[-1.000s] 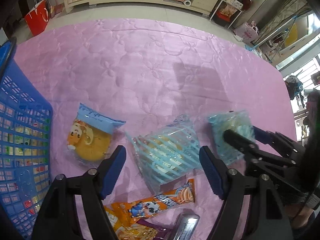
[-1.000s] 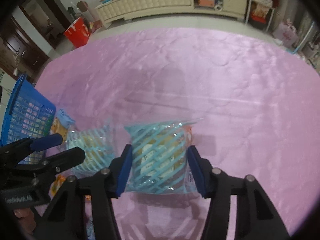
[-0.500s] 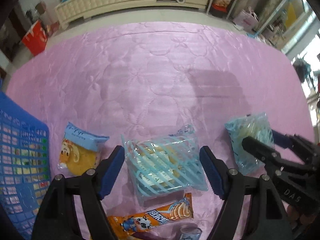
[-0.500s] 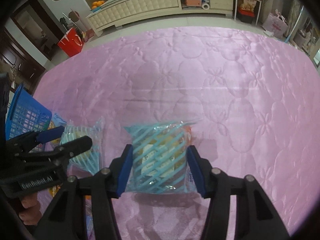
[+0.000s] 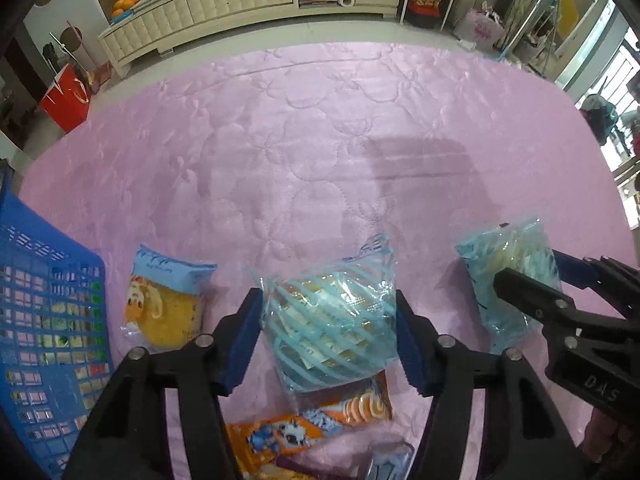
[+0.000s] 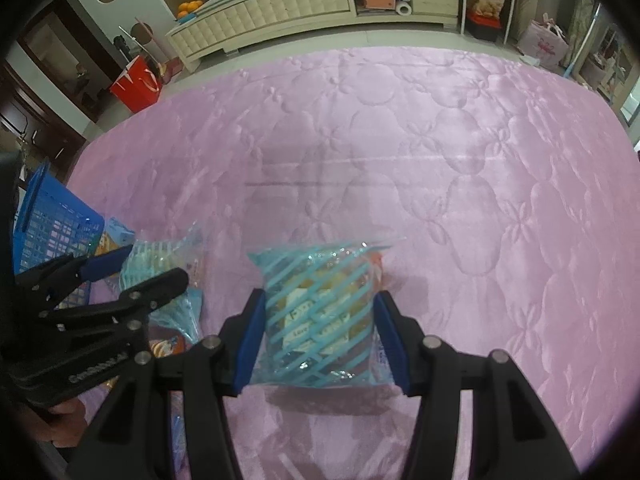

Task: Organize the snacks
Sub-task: 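Carry both cake packs over the blue basket and open both tools to release them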

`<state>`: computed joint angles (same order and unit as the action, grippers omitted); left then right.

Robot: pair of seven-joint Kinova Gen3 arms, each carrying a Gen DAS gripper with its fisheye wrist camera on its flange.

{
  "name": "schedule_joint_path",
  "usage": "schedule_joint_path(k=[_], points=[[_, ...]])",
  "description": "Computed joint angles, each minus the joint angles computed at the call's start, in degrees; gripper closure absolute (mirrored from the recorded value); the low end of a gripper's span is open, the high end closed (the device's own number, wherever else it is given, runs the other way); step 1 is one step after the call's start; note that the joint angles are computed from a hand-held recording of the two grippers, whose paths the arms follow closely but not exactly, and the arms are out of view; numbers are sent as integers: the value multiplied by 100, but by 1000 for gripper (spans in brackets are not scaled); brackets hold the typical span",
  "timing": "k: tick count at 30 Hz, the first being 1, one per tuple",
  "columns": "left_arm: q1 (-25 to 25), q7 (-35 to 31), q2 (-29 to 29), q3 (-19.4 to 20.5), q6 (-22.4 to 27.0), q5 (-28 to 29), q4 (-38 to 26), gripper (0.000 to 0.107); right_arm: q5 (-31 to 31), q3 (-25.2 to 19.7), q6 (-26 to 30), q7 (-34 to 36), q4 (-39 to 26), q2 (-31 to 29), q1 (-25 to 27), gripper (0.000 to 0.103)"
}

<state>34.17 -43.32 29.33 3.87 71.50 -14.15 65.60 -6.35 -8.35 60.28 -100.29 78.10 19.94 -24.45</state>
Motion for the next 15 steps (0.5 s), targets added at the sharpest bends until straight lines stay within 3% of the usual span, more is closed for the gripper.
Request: schedule_joint_path(k=[6, 15], points=[[142, 85, -635, 32, -265, -299, 405, 50, 205, -15, -29, -62, -44, -322, -146, 44], [130, 384, -1820, 327, -325, -822, 939, 50, 542, -83, 386, -440, -698, -613, -534, 45]])
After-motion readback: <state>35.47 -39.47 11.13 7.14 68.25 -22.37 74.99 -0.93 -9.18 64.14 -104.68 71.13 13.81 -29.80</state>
